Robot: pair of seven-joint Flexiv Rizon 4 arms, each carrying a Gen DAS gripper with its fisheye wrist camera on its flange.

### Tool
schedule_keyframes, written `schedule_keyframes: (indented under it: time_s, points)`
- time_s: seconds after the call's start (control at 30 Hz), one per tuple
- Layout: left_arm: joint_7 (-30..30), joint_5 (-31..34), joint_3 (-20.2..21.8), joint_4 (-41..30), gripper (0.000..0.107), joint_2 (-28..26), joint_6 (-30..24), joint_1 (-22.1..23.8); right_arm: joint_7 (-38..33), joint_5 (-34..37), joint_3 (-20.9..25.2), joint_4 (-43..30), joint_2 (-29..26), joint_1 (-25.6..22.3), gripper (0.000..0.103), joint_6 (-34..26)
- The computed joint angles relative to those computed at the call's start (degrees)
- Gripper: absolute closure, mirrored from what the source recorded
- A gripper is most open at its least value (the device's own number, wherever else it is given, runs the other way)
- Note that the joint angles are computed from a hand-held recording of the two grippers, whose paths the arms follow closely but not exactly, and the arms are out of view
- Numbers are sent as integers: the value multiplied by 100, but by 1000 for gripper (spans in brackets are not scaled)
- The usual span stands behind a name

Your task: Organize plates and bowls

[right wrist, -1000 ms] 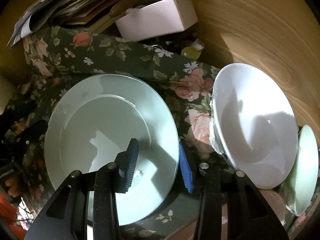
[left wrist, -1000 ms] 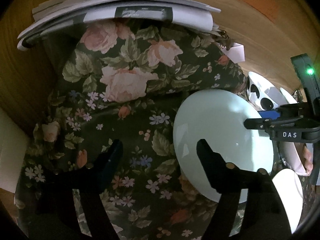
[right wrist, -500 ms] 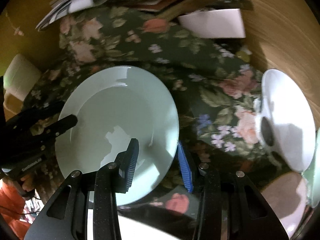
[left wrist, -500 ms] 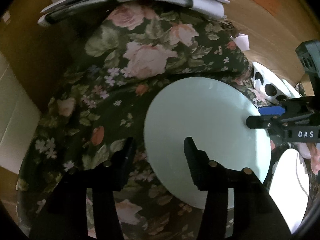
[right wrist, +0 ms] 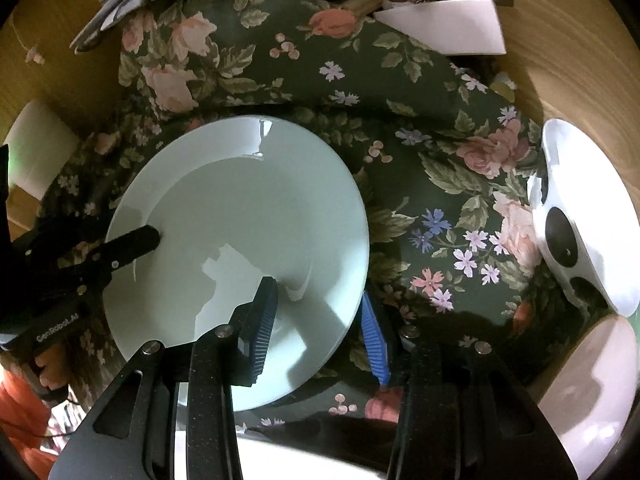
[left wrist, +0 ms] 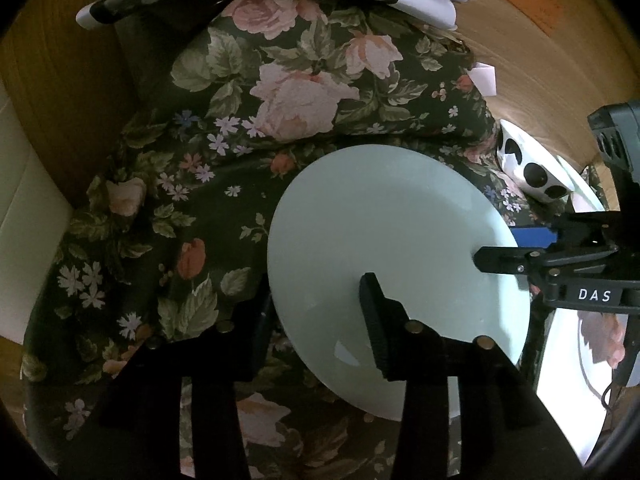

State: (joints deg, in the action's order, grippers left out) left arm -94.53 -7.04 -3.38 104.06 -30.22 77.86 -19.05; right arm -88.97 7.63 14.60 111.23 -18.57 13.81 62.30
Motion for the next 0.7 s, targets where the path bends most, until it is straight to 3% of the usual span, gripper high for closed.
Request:
schedule_keyframes:
  time_s: [0.33,0.7]
  points:
    - [112,-142,-196,181,65,190,263,132,-325,441,71,96,245,-234,66,360]
    - [26,-45,-52,276,65,461,453,-108,-814,989,74,300,681,-403,66,498]
